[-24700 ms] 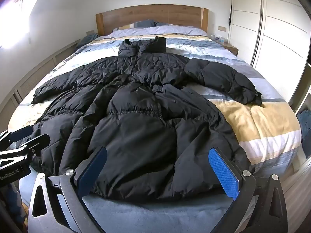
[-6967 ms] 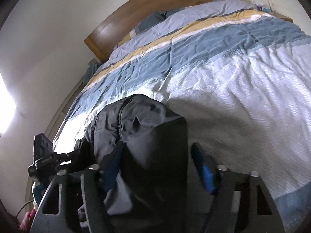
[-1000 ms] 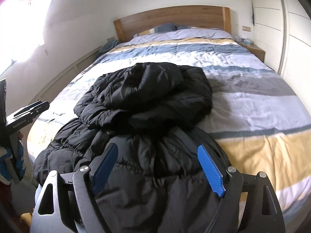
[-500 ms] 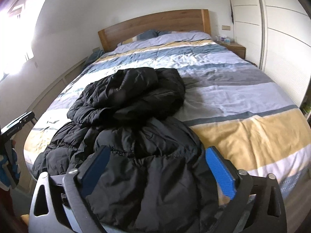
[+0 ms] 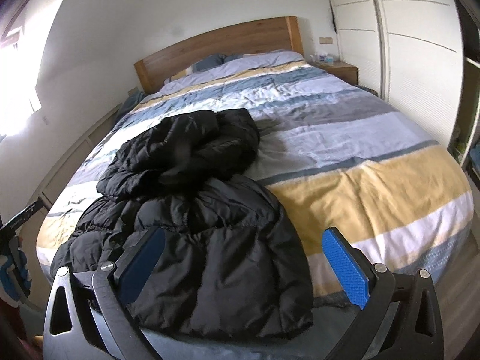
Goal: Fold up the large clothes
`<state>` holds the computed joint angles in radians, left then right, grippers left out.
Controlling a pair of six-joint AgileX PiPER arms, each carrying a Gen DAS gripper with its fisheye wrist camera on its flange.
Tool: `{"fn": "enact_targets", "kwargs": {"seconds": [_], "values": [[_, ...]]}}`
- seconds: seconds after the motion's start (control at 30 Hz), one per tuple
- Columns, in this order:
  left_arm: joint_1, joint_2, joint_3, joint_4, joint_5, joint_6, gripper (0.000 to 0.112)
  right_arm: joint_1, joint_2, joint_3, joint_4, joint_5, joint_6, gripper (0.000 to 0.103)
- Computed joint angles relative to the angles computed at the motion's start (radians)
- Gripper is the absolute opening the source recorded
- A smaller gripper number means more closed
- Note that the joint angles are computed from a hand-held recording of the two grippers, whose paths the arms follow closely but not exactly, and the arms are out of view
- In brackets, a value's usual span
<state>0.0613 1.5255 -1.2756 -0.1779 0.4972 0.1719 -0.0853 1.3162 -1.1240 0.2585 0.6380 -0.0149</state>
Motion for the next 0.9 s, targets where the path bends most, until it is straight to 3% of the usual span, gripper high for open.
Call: {"fn": "enact_targets", "kwargs": {"seconds": [0.27, 0.43, 0.57, 0.63, 0.8, 0.9], "values": [[0.257, 0.072, 0.01, -0.207, 0.07, 0.221, 0.068, -0.143, 0.001, 0.079, 0.103, 0.009, -0.088, 0.103], [0.465, 0.204, -0.022, -0.471, 0.235, 0.452, 0.068, -0.193, 0.061, 0.104, 0.155, 0.013, -0.144, 0.103], [0.557, 0.293, -0.035, -0.611, 0.358, 0.554, 0.068, -0.208, 0.123, 0.104, 0.217, 0.024, -0.198, 0.103], [0.599, 0.361, -0.069, -0.685, 0.459, 0.593, 0.068, -0.207, 0.15, 0.101, 0.231, 0.031, -0.207, 0.103], [0.629, 0.506, -0.156, -0.78, 0.665, 0.607, 0.069, -0.198, 0.213, 0.086, 0.259, 0.043, -0.231, 0.103], [0.606, 0.545, -0.172, -0.747, 0.671, 0.582, 0.069, -0.197, 0.261, 0.073, 0.312, 0.06, -0.293, 0.103]]}}
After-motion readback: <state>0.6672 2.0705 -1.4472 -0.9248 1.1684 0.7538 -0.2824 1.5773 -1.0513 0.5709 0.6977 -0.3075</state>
